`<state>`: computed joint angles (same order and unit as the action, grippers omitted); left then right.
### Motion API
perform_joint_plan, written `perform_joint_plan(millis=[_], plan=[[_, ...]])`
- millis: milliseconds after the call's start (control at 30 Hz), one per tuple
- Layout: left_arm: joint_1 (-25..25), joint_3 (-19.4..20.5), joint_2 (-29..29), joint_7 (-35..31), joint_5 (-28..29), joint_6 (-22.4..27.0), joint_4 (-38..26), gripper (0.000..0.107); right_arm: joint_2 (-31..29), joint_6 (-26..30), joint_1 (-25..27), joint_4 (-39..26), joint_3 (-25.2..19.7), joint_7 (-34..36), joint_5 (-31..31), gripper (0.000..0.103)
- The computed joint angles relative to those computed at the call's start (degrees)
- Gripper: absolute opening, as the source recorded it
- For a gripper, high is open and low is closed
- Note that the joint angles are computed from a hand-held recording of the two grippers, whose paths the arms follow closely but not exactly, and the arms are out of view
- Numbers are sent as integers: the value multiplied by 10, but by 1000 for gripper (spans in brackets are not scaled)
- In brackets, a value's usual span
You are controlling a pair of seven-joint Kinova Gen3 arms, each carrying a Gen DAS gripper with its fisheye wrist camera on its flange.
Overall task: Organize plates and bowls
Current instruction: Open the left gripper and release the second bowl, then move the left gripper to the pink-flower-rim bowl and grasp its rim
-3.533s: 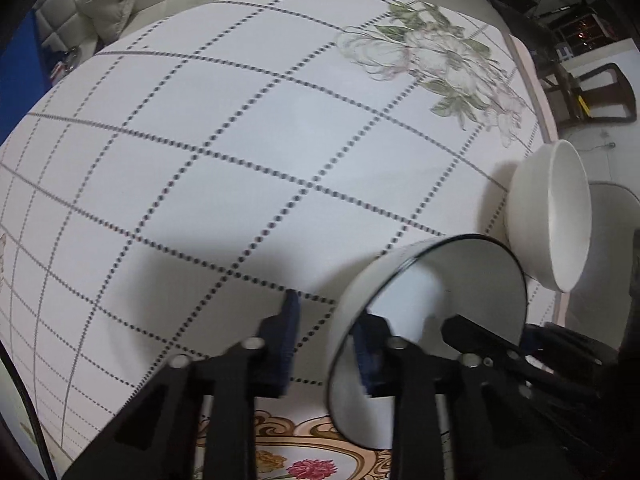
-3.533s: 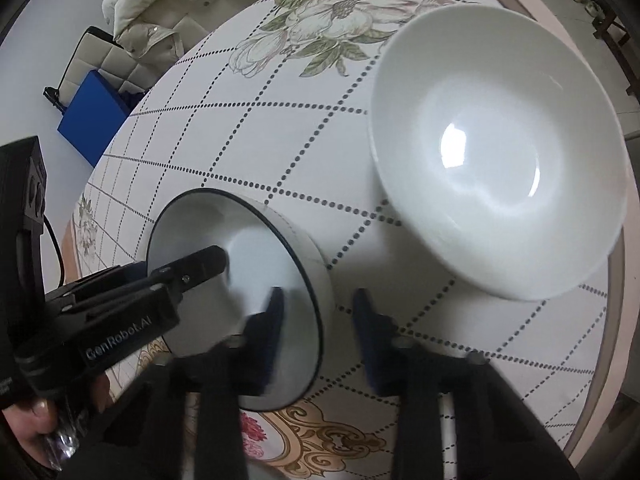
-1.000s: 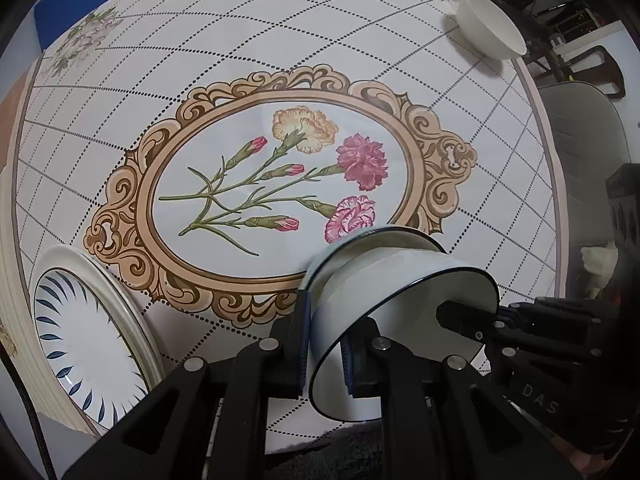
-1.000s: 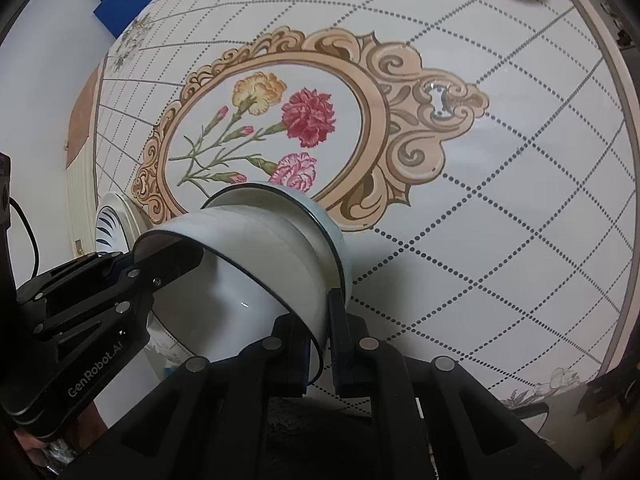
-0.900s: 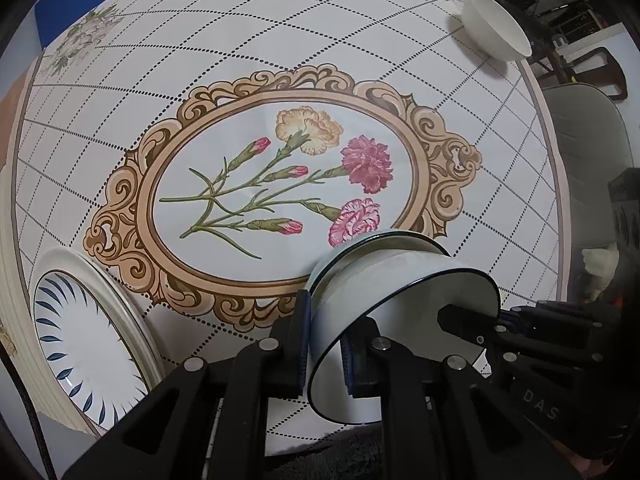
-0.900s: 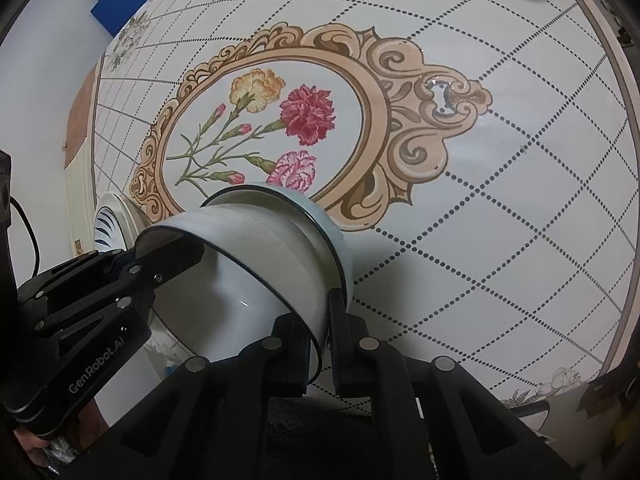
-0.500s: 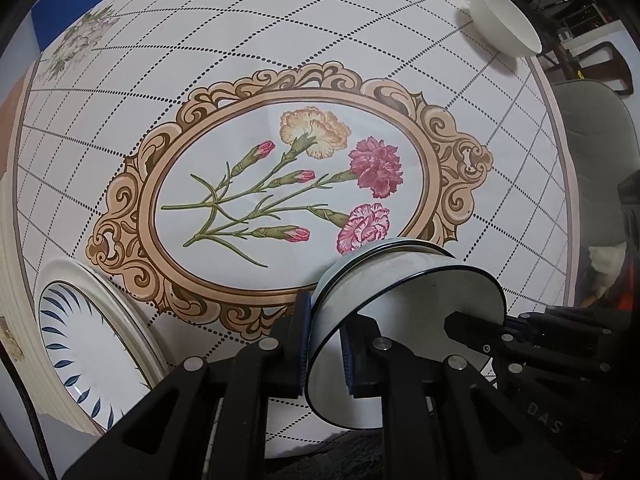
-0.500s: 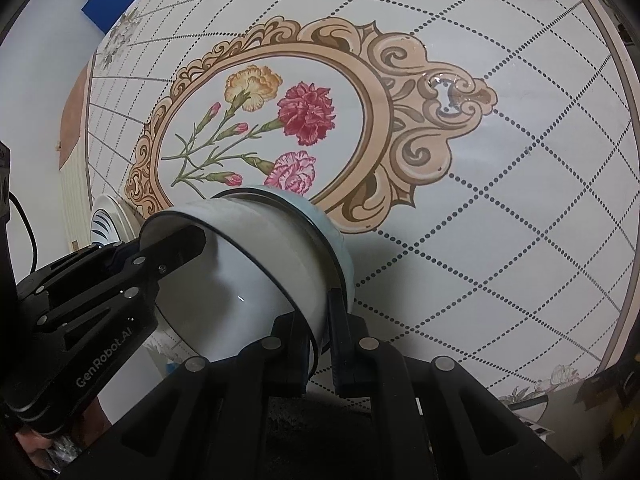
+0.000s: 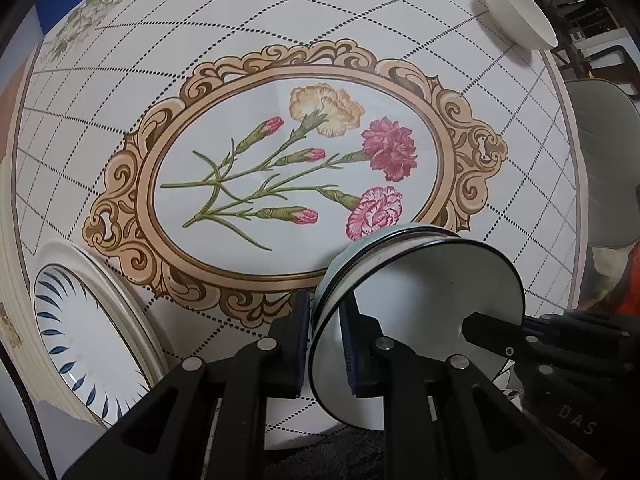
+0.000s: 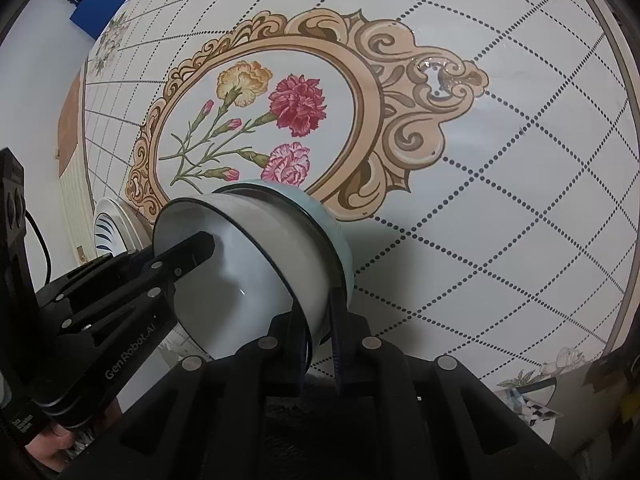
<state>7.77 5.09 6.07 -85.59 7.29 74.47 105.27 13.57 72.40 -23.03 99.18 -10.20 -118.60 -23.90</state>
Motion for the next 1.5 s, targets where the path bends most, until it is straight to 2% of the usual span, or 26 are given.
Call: perform_joint_plan(millis=[67, 200, 367, 433, 467, 500, 533, 567, 600, 667, 733, 767, 867, 933, 1033, 1133, 1200, 1333, 1500], plan=[[11, -12, 3, 6, 0, 7, -4, 13, 2, 9, -1, -5, 0, -2, 1, 14], [86, -99, -4, -4, 9, 12, -6, 16, 2, 26, -8, -15, -2, -4, 15, 17], [90, -99, -12, 8, 2, 17, -9, 15, 1, 32, -10, -12, -2, 1, 17, 17], [85, -91, -22, 19, -2, 26, -13, 16, -1, 37, -13, -14, -2, -2, 25, 23], [79, -87, -27, 20, -4, 34, -18, 18, -5, 39, -14, -15, -1, -4, 30, 37], [82, -89, -32, 27, -7, 41, -24, 21, -10, 39, -15, -16, 0, -6, 34, 59], [85, -91, -36, 31, -10, 49, -31, 30, -13, 40, -15, -17, 0, -6, 38, 72], [90, -96, -39, 33, -12, 53, -37, 36, -18, 39, -15, -18, 0, -5, 41, 93], [94, -94, -40, 41, -20, 58, -47, 40, -24, 39, -15, -19, 1, -5, 46, 97], [109, -94, -46, 55, -42, 66, -61, 57, -28, 51, -19, -28, 1, -10, 62, 97], [104, -78, -46, 65, -59, 69, -73, 70, -38, 63, -24, -37, 2, -19, 86, 98], [105, -77, -49, 67, -65, 70, -75, 77, -40, 67, -25, -41, 2, -21, 95, 101], [111, -87, -46, 70, -59, 76, -90, 92, -53, 81, -23, -48, 7, -29, 119, 103], [113, -87, -42, 73, -49, 77, -104, 97, -62, 86, -7, -49, 16, -23, 114, 103], [114, -66, -22, 80, -48, 76, -144, 99, -67, 86, 13, -52, 24, -16, 112, 103], [157, -85, 26, 78, -47, 91, -217, 99, -68, 93, 39, -73, 39, -4, 127, 103], [160, -66, 64, 81, -57, 99, -270, 99, -64, 100, 54, -93, 47, 5, 145, 103], [126, 33, 146, 105, -117, 106, -376, 99, -33, 114, 91, -152, 68, 36, 178, 103], [84, 143, 266, 128, -171, 102, -509, 98, 30, 99, 151, -218, 91, 82, 175, 103]])
